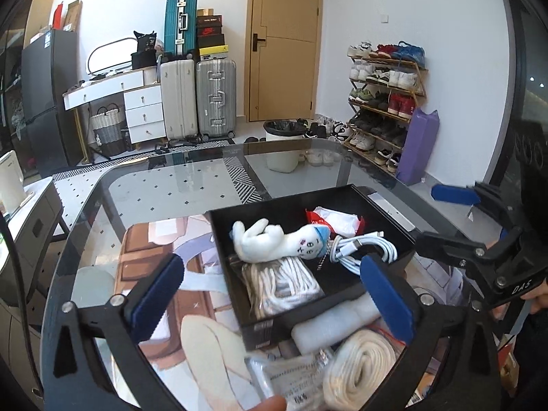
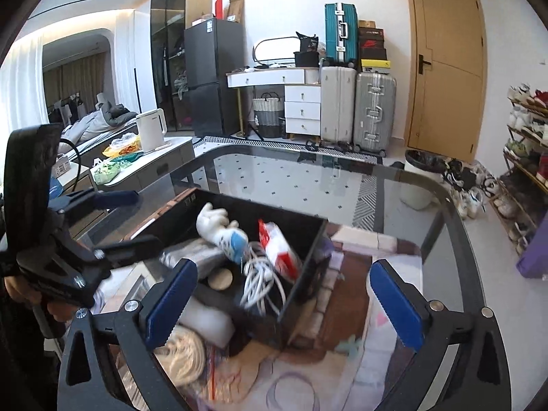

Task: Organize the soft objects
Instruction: 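Move the right tool to the large white printed bag and grasp it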

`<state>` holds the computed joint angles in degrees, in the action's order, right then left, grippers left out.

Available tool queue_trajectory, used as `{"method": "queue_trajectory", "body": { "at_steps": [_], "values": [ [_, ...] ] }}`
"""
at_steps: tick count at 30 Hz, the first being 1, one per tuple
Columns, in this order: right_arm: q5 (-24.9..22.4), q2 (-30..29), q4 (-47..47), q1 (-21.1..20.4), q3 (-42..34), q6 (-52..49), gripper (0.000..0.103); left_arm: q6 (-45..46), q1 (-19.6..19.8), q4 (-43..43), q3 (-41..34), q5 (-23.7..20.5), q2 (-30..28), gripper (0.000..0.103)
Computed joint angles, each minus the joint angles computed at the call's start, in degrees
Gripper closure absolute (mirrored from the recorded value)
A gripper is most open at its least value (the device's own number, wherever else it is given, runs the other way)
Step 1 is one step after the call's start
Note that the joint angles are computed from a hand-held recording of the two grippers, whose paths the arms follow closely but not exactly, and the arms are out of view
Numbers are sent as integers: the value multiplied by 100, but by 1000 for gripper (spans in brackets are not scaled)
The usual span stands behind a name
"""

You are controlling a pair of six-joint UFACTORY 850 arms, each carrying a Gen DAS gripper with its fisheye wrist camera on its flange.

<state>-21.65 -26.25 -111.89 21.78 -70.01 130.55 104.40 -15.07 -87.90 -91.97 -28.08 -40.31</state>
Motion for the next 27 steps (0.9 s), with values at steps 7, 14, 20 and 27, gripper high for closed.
{"method": "queue_trajectory", "body": {
  "at_steps": [7, 14, 20, 27],
  "values": [
    [-6, 178, 254, 219, 342, -35, 1, 490, 96, -415, 554, 88, 326, 0],
    [86, 278, 459, 432, 585, -192, 1, 844, 151, -767, 961, 107, 532, 0],
    [295, 213, 1094, 560, 571, -798, 1, 1166, 165, -1061, 1238, 156, 697, 0],
    [562, -31, 1825, 665, 376, -1405, 1, 1421, 215, -1262, 1435, 213, 796, 0]
  ]
}}
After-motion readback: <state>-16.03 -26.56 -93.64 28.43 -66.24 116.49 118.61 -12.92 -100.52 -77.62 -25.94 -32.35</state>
